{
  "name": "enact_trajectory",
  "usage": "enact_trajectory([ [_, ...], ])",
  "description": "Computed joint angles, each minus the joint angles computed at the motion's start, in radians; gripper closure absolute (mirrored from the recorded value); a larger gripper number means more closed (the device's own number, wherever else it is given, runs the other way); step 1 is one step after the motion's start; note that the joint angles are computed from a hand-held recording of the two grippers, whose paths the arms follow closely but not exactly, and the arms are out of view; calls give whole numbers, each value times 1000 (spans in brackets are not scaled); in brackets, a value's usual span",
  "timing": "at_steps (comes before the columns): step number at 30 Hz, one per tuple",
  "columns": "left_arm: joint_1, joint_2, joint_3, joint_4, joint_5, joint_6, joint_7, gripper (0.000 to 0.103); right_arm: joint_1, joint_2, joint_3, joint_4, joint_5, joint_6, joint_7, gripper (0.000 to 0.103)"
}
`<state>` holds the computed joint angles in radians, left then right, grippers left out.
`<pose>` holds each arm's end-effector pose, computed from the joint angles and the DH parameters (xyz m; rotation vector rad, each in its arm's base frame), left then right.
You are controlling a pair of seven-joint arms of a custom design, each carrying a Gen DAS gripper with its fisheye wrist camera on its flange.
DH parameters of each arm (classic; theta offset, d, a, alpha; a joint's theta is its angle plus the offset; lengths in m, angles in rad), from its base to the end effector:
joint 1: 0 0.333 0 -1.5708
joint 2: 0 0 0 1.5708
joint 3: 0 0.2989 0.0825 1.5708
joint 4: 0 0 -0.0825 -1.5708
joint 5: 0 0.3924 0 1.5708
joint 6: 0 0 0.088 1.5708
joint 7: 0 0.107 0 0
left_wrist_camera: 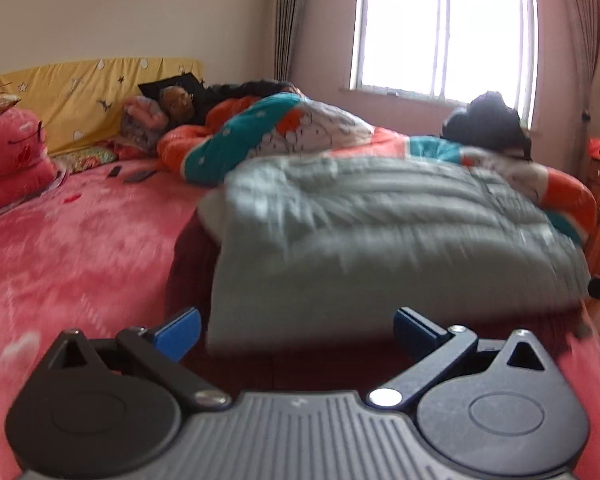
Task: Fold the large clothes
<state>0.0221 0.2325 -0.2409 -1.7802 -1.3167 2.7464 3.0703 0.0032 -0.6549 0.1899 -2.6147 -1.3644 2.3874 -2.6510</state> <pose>0.6573 -0.0947 0.4659 -1.1037 2.1022 -1.3308 0.4001 0.0716 0.4901 -0.6375 2.0581 -1.2864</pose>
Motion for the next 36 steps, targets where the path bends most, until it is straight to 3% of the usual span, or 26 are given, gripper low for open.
enact_trajectory([
  [4,21,-138,31,-186,-95,-53,97,1,74,-58,60,-51,99,-62,-18,0],
  [10,-1,-398,145,-437,-121,-164,137,1,194,-203,152,-102,259,-207,-75,0],
  [16,-27,-659,251,-603,-15,-245,60,1,333,-351,289,-55,426,-472,-178,0],
  [22,-46,-879,346,-729,68,-306,5,1,424,-393,416,69,517,-718,-260,0],
  [26,-40,-983,393,-786,133,-347,-58,1,479,-372,461,120,540,-799,-277,0],
  [33,-56,-1092,444,-841,169,-331,-51,1,526,-328,513,190,541,-896,-247,0],
  [36,-67,-1117,458,-849,161,-318,-51,1,561,-349,479,149,507,-885,-239,0],
])
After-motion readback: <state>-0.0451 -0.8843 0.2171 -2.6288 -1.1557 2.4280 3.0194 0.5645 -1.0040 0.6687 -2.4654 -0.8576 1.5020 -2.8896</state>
